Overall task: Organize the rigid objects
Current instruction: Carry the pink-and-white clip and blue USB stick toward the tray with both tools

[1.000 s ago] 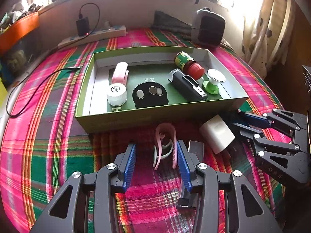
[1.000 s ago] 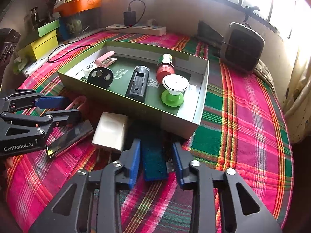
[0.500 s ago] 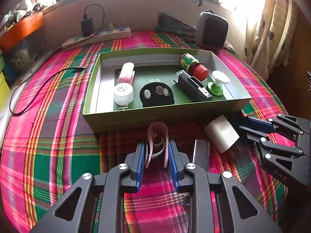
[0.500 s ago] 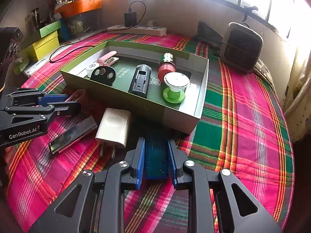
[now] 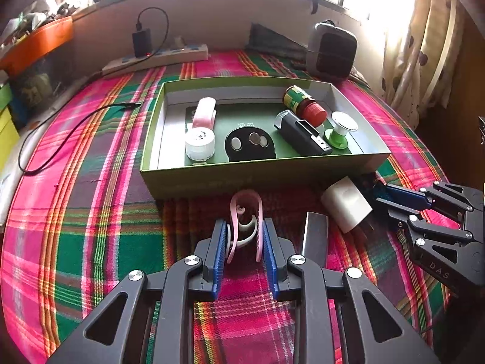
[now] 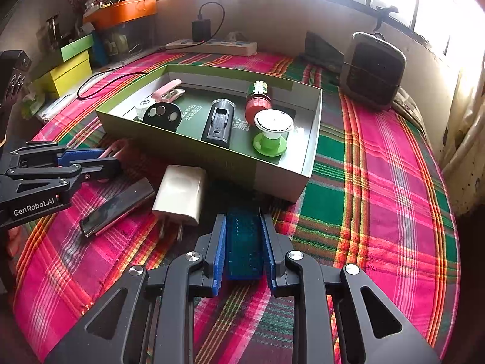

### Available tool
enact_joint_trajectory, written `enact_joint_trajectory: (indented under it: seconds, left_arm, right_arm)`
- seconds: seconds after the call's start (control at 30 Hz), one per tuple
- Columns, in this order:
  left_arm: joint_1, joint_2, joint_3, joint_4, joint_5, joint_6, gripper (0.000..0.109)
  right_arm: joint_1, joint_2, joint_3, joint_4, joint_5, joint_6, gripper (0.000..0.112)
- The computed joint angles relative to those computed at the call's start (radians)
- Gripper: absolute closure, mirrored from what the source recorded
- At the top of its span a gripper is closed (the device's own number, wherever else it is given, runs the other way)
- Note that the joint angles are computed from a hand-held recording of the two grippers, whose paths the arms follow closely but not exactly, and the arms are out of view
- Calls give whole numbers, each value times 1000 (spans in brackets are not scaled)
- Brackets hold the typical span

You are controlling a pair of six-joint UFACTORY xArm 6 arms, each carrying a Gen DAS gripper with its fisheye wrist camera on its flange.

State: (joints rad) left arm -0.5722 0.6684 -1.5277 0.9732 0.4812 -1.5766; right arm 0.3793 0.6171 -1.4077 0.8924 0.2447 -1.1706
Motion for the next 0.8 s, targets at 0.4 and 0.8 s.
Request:
enact_joint_trajectory:
  seconds: [0.4, 0.8]
  left_arm:
    - [-7, -30, 37, 45, 2, -53, 86]
    - [-17, -64, 61, 114, 8, -103, 86]
  right_arm:
    - [1, -24, 32, 34, -2, -23, 89]
    - [-4, -66, 64, 133, 0, -84, 89]
